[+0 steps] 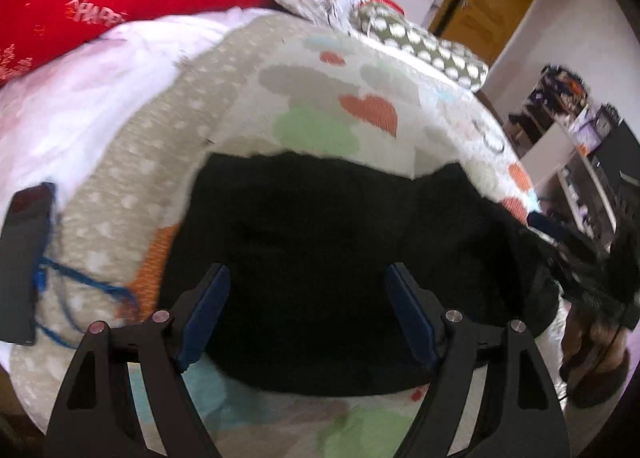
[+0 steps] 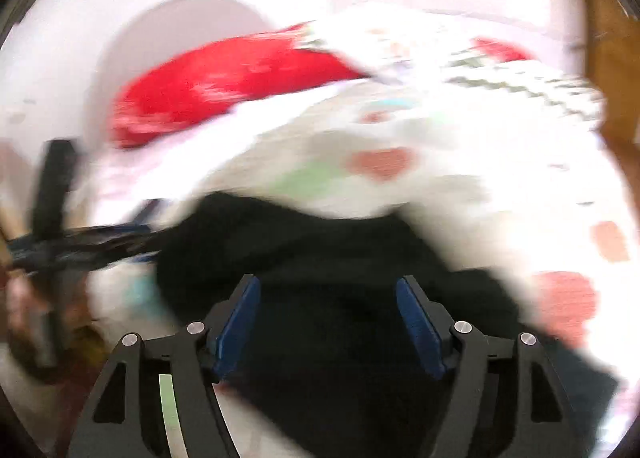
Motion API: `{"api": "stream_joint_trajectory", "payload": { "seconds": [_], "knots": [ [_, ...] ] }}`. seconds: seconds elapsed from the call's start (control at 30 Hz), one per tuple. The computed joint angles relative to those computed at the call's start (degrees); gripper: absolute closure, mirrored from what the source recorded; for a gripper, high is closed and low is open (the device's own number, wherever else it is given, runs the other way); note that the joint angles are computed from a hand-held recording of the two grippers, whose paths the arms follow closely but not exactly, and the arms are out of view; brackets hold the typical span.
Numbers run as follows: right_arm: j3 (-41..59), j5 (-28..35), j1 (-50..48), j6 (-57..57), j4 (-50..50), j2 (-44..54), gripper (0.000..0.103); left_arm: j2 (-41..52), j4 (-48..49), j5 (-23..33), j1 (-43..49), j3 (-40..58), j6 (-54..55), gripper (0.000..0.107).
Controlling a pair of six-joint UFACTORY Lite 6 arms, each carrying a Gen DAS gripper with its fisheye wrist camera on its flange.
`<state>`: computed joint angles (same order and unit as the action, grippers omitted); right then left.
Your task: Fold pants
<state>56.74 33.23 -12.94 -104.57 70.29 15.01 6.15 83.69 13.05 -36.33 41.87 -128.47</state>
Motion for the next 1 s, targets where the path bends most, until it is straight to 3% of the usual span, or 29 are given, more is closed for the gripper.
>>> {"api": "stream_joint_trajectory", "payload": {
  "seconds": [0.07,0.1,0.13,0.17,0.4,0.47,0.5,0.53,0.67,0.77,0.8,0.83,1.0],
  "knots": [
    [4.39,-6.00,1.62,2.52,-2.84,6.37,0.034,4.61,-3.81,0.84,-1.65,3.47,4.02,0.027],
    [6.20,-6.83,1.91,3.97,-5.08,8.95,0.055,6.37,-5.13,0.39,-1.96,4.83,5.58,0.027],
    [8.86,-7.84,1.82,7.62,-9.41,11.89,0.094,7.49,-6.43,1.42,-2.73,5.70,6.56,0.027],
    [10.35,-6.84,0.24,9.56,-11.35,12.63,0.096,8.33,-7.15,2.94,-3.51,6.32,7.10,0.027],
    [17.70,18.04,-28.74,4.09,-11.96,9.84,0.096,7.02,-0.24,0.51,-2.20,4.17,0.08,0.026],
    [21.79,20.33,-34.70,5.31,-15.35,13.56,0.086,7.80,-0.50,0.94,-2.74,4.65,0.31,0.025],
    [23.07,19.29,-37.33,5.67,-18.58,15.53,0.076,8.32,-1.32,1.51,-3.17,5.07,1.21,0.025],
    [24.94,17.31,-38.31,6.98,-21.51,17.76,0.073,8.89,-2.59,2.12,-3.62,5.62,2.62,0.024],
    [26.19,11.82,-41.48,7.47,-25.25,19.90,0.071,9.58,-10.57,3.32,-4.13,7.35,11.05,0.024],
    [28.69,16.79,-41.95,7.12,-19.44,19.24,0.066,7.20,-13.28,2.91,-3.91,6.45,13.39,0.024],
    [29.87,20.12,-40.89,7.67,-17.66,19.44,0.056,5.99,-12.26,2.77,-3.96,5.67,12.16,0.024],
    [29.66,22.71,-38.50,7.63,-15.98,18.98,0.047,4.68,-11.14,3.25,-4.17,4.76,10.50,0.024],
    [25.04,18.79,-21.16,4.69,-8.70,17.57,0.046,0.76,-8.12,5.74,-3.76,1.15,5.03,0.024]
  ]
}}
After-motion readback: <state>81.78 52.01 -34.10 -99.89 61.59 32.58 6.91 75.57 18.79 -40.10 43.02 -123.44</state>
